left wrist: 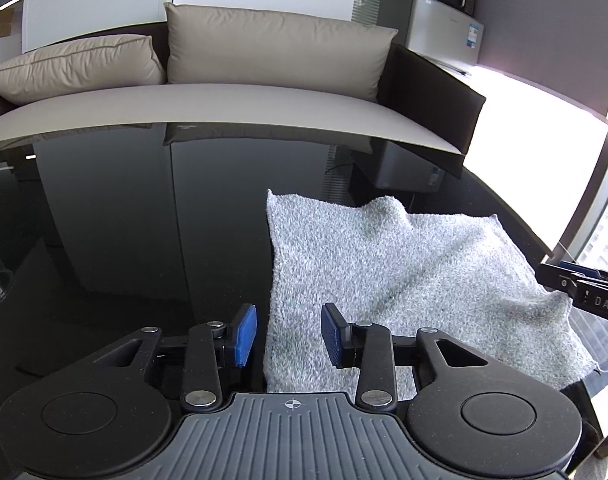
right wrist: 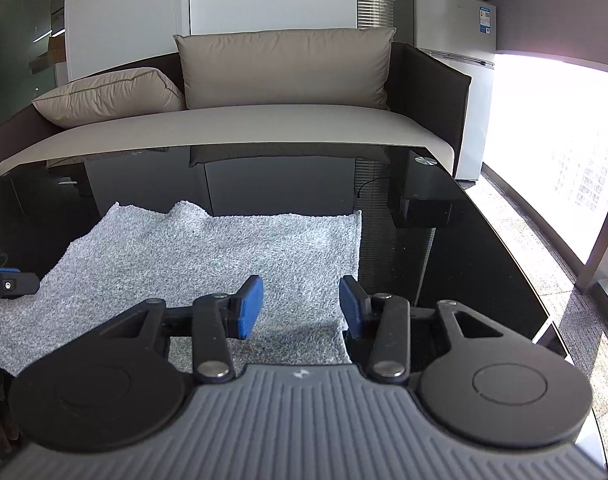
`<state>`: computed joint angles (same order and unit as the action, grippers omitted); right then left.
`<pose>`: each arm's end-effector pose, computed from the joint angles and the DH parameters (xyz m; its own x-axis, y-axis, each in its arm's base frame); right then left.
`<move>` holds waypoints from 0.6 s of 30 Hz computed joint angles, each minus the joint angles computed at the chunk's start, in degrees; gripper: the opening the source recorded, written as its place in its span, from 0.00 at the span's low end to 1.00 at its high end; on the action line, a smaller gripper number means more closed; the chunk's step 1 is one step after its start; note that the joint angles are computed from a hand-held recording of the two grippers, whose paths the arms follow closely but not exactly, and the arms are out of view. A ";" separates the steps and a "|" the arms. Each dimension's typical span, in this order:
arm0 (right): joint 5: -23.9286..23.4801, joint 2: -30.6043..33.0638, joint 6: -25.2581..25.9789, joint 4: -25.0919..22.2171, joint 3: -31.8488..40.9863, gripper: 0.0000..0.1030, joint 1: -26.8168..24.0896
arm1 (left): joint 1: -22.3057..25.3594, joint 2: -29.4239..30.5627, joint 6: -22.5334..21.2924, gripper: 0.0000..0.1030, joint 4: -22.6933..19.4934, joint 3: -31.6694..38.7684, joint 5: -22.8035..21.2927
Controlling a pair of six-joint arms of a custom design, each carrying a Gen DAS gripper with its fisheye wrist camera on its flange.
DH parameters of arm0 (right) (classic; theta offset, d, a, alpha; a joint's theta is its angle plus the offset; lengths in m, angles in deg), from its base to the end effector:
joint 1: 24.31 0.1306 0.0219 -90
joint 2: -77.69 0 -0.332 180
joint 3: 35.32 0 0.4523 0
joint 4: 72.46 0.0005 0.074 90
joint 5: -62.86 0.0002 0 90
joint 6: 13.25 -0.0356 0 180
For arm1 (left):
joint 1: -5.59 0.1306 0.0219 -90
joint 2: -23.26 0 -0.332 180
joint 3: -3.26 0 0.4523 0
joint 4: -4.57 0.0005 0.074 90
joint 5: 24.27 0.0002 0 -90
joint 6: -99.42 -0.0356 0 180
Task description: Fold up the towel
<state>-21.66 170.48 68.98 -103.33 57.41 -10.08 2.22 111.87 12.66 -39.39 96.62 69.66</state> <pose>0.5672 0.1398 0.4053 -0.5160 0.0080 -0.8566 -0.0964 0.9931 0.0673 0.5482 -0.0352 0.4306 -0.6364 -0.0190 -0.7711 0.0758 0.9933 -0.0871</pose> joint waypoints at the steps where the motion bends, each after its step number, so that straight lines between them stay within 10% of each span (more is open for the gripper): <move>1: -0.34 1.14 -0.44 -0.31 1.13 0.43 -0.28 | 0.01 0.94 -0.05 0.32 0.26 0.86 0.08; 18: -2.51 14.38 -3.69 -6.51 15.91 0.54 -3.41 | 0.13 16.53 0.17 0.32 -1.39 16.72 -0.37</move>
<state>-24.17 184.85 65.29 -109.84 73.32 -13.49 2.35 128.39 12.83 -40.79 113.34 69.30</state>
